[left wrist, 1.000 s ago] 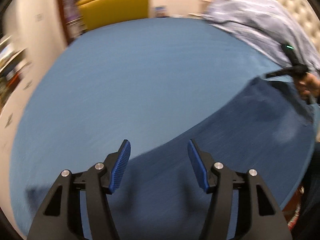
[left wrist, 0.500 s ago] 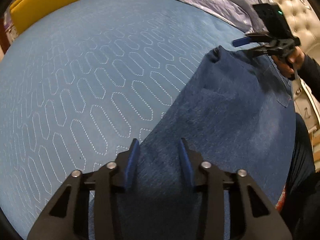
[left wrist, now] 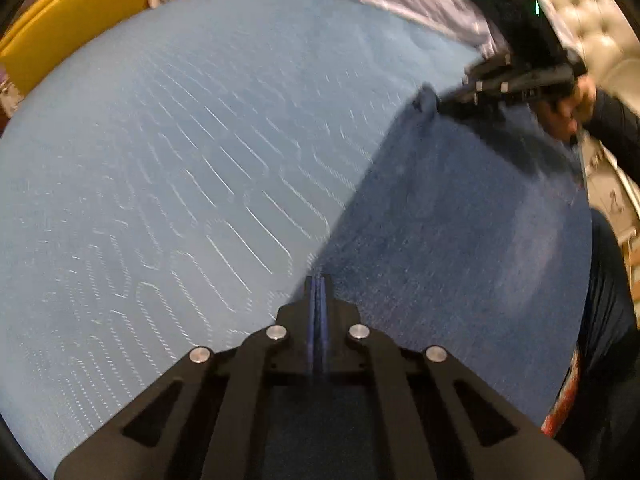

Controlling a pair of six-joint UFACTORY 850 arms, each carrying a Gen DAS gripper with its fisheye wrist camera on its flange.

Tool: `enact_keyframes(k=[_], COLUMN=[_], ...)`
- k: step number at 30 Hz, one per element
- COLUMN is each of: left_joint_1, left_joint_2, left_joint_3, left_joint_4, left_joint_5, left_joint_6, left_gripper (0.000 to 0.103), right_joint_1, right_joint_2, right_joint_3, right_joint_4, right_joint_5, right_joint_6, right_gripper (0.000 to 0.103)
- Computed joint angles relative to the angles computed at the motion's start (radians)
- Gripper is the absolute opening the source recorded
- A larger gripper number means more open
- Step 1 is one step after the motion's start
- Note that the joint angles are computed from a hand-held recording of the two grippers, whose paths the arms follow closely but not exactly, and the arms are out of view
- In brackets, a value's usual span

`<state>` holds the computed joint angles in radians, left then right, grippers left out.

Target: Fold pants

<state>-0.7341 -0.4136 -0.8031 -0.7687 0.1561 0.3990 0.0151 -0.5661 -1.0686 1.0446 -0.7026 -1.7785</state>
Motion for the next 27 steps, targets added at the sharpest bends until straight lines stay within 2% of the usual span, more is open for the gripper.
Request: enact_keyframes(k=[2,5,6,7,8,9,10,13,14,16,17,19,20,21,23,25,27], left_joint_1=[-0.001,-0.003,-0.001,-0.002,-0.012,-0.021,-0.037,-0.101,-0.142,-0.217,-0.271,-0.356,-0.401,-0.434,-0.482,-0.512,-0.521], left_joint_2=[0.014,-0.019,-0.023,-0.023,-0.015,-0.006,0.009,0.073,0.094,0.124,0.127,0.118,0.106,0.09,0.042,-0.014,-0.056], left_joint_3=[0.021,0.008,0.01,0.016,0.03,0.043,0.058,0.125,0.147,0.177,0.181,0.164,0.149,0.127,0.063,-0.02,-0.089], left_joint_4=[0.032,-0.132,-0.143,-0.16,-0.199,-0.237,-0.308,-0.457,-0.539,-0.63,-0.717,-0.868,-0.9,-0.923,-0.968,-0.984,-0.964], left_joint_5=[0.043,0.052,0.053,0.067,0.104,0.132,0.168,0.291,0.358,0.455,0.516,0.597,0.622,0.634,0.653,0.65,0.638], left_joint_6=[-0.072,0.05,0.04,0.029,0.024,0.027,0.057,0.07,0.075,0.045,0.053,0.11,0.101,0.095,0.129,0.194,0.202], left_gripper=[0.002,0.002,0.006,0.008,0.015,0.024,0.027,0.034,0.04,0.041,0.043,0.045,0.045,0.046,0.049,0.049,0.049], right_joint_1=[0.001,0.018,0.019,0.019,0.013,-0.001,-0.012,-0.089,-0.118,-0.178,-0.193,-0.195,-0.197,-0.196,-0.224,-0.232,-0.247], right_joint_2=[-0.007,-0.021,-0.017,-0.009,0.0,0.015,0.029,0.069,0.078,0.092,0.1,0.113,0.104,0.095,0.066,0.064,0.067], right_joint_3=[0.003,0.014,0.024,0.038,0.05,0.067,0.084,0.123,0.13,0.144,0.156,0.192,0.195,0.193,0.171,0.163,0.17], right_joint_4=[0.034,0.085,0.123,0.172,0.219,0.279,0.34,0.46,0.468,0.396,0.371,0.429,0.482,0.522,0.548,0.667,0.831], right_joint_5=[0.012,0.072,0.088,0.103,0.106,0.114,0.133,0.126,0.12,0.077,0.089,0.206,0.27,0.292,0.253,0.267,0.291], right_joint_6=[0.002,0.016,0.002,-0.03,-0.065,-0.111,-0.158,-0.259,-0.274,-0.289,-0.316,-0.459,-0.532,-0.563,-0.549,-0.578,-0.665], right_gripper=[0.006,0.007,0.008,0.012,0.025,0.031,0.039,0.042,0.043,0.042,0.042,0.042,0.041,0.04,0.04,0.047,0.047])
